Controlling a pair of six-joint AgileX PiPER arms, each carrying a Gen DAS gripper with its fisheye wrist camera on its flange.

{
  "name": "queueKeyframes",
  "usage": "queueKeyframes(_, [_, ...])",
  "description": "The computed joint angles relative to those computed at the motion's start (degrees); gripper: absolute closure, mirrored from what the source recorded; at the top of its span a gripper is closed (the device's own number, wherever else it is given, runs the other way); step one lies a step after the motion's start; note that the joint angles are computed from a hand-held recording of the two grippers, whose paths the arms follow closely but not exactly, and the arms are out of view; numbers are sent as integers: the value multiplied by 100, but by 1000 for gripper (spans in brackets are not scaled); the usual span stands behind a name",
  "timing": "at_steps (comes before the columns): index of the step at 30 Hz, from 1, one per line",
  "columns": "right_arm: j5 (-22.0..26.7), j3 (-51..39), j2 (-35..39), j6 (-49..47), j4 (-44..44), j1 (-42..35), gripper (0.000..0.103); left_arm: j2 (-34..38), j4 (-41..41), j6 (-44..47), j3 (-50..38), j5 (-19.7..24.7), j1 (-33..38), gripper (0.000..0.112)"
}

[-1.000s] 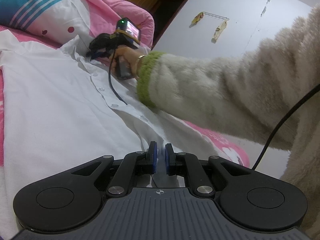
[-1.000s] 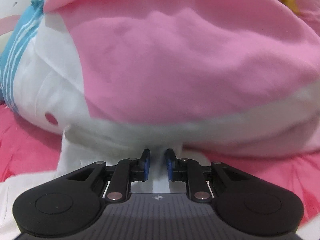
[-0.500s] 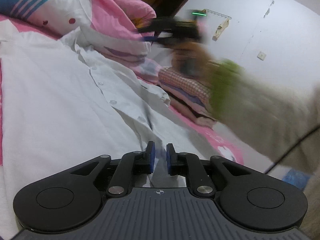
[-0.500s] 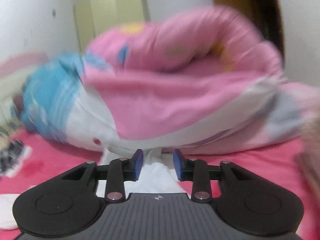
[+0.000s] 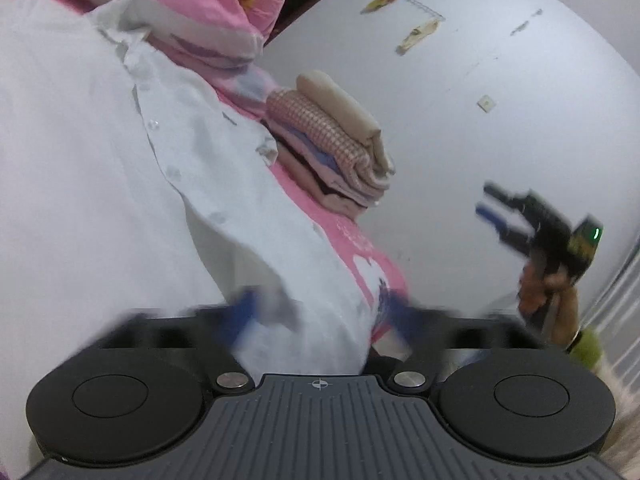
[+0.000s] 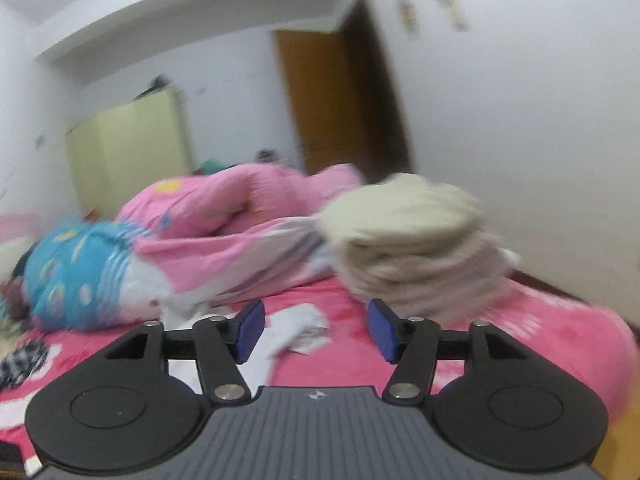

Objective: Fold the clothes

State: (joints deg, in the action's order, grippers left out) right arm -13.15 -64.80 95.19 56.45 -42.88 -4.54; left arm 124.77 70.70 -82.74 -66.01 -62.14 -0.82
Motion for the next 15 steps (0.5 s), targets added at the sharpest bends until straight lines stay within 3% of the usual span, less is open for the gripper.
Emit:
queueKeyframes(2, [-424,318,100,297,239,-320,43,-161,-2,72,214,-117,32,18])
queueKeyframes(4, [-957,450,363,1200,-143,-608,43,-371,-89,106,401,143,-5,17])
queueKeyframes(7, [-1669,658,704,1654,-219,-795,43,-602,-353,143,594,566,-62,17])
queueKeyframes(11, [-2377,1214,721,1591,-207,-960,43,-880,-680,232,678,1083,-157,18])
queueKeyframes(15, [-2782,1467,865,1176,214,-580,42,-1071,-667,7,225,2000,-276,18])
